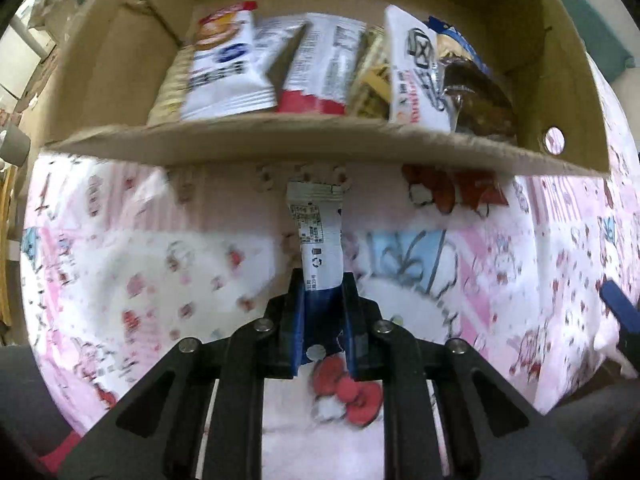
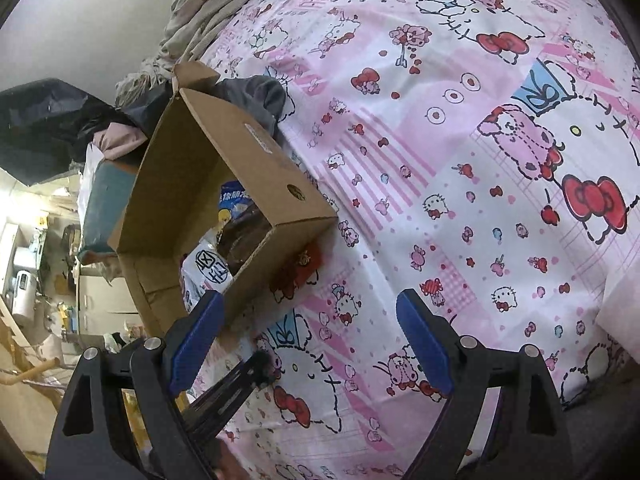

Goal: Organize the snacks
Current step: 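Grasp a white-blue packet with the left tool while the right grasps a small red packet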

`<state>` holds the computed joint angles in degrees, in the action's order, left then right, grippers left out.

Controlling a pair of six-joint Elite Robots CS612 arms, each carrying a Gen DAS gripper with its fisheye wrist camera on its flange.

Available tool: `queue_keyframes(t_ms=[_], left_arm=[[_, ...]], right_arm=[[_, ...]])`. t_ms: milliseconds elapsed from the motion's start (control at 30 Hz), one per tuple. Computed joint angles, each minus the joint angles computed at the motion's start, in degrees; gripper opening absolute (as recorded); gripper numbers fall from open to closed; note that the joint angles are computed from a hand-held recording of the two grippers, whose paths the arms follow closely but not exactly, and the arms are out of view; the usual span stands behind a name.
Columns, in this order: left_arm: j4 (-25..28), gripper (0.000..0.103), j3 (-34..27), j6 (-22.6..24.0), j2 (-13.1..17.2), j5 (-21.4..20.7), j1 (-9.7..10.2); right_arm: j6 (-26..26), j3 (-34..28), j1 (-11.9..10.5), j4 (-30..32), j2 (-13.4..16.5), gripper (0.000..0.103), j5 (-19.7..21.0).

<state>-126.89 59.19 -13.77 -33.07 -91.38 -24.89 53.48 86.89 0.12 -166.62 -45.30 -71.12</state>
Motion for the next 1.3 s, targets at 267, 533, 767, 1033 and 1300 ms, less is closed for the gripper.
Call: queue_keyframes(t_ms=[267,533,767,1033,1300], left_arm=[[-5.16,0.013,8.32,9.17,-6.99,-0.39,2.46],[-13.7,0.013,12.93,4.28,-9.07,-2.08,4.15],[-15.87,0.013,13.49,2.91,-9.45,-4.19,4.85],[-17.0,0.013,13.57,1.57,-9.71,-4.36,4.98],[-17.82,0.013,13.77,1.54,-9.83,-2.81,4.9]], right_arm=[[-7.46,-1.9,1.57,8.52,-0.18,0.09,-5.98],[-22.75,-10.57,4.94,21.08,4.65,0.09,-7.28],[-32.8,-16.41,7.99,22.57,8.26,0.088,-21.37],[-37.2,-21.91,8.82,25.4,12.15,0.075,-25.99],[-39.71,-25.0,8.61,24.88,13.88,0.036,-24.09]])
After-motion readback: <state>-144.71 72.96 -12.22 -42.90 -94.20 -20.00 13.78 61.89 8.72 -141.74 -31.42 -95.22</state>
